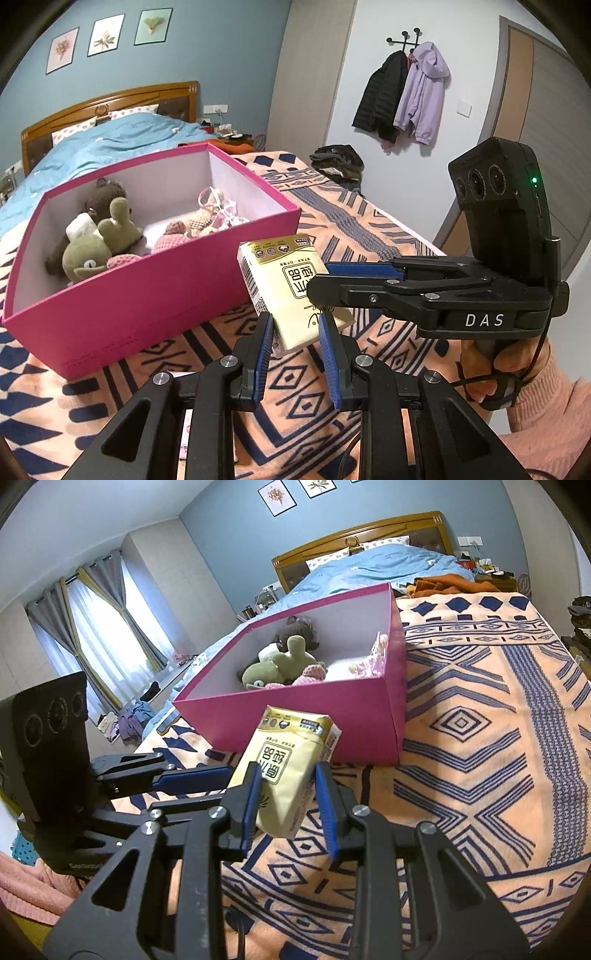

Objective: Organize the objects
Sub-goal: 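Lift the cream tin with the right gripper and carry it over the box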

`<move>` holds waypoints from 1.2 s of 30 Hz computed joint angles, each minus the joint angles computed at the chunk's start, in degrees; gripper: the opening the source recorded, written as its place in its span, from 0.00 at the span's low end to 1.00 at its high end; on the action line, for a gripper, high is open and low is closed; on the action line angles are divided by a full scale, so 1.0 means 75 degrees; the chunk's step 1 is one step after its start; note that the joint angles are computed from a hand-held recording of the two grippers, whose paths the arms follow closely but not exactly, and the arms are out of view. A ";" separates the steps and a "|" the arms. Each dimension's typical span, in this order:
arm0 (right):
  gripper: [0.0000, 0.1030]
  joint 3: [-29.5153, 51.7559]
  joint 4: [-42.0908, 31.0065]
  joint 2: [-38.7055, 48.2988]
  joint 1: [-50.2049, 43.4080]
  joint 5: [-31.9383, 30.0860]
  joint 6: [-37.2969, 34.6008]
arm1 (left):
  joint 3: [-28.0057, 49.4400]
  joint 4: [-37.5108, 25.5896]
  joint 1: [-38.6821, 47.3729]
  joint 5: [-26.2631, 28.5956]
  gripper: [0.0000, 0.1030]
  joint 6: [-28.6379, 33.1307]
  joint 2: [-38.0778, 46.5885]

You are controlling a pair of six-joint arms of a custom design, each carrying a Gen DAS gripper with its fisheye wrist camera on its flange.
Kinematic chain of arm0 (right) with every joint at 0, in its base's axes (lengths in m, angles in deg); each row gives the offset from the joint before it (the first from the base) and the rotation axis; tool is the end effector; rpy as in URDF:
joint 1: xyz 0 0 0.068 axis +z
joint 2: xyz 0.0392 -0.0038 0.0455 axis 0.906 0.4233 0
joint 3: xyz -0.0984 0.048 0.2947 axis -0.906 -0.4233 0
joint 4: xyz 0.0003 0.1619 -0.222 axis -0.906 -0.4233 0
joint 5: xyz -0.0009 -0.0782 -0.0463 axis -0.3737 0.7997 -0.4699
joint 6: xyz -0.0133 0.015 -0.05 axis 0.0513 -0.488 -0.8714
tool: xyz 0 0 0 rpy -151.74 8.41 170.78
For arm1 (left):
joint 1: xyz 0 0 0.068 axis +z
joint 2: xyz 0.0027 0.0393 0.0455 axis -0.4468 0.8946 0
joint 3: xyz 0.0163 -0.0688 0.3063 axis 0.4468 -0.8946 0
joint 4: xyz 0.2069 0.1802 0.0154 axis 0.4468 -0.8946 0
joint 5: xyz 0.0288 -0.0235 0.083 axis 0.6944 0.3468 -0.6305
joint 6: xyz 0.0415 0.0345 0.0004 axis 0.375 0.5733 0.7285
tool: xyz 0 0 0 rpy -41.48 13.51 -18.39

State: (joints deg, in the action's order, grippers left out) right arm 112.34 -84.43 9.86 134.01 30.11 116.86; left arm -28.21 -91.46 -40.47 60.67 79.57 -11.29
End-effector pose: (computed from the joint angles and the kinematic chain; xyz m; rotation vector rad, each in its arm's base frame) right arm 0.1312 0.2797 0.2529 0.1743 2.1737 0.5053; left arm 0.2440 -0.0843 0.2628 1.1719 2.0821 -0.7519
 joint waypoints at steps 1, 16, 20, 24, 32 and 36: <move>0.32 0.0012 0.0000 -0.0012 -0.0017 -0.0003 -0.0036 | 0.0014 0.0010 0.0011 0.0010 0.24 0.0002 0.0009; 0.32 0.0318 -0.0003 -0.0049 -0.0240 -0.0049 -0.0674 | 0.0321 0.0182 0.0097 -0.0007 0.24 -0.0231 0.0059; 0.32 0.0372 -0.0005 -0.0049 -0.0285 -0.0064 -0.0785 | 0.0367 0.0212 0.0109 -0.0018 0.24 -0.0262 0.0056; 0.32 0.0412 0.0027 -0.0054 -0.0356 -0.0101 -0.0914 | 0.0439 0.0273 0.0098 -0.0042 0.24 -0.0315 0.0081; 0.32 0.0482 0.0013 -0.0115 -0.0461 -0.0112 -0.1117 | 0.0594 0.0314 0.0079 -0.0029 0.24 -0.0418 0.0139; 0.32 0.0524 -0.0006 -0.0144 -0.0507 -0.0097 -0.1215 | 0.0656 0.0336 0.0059 -0.0038 0.24 -0.0437 0.0148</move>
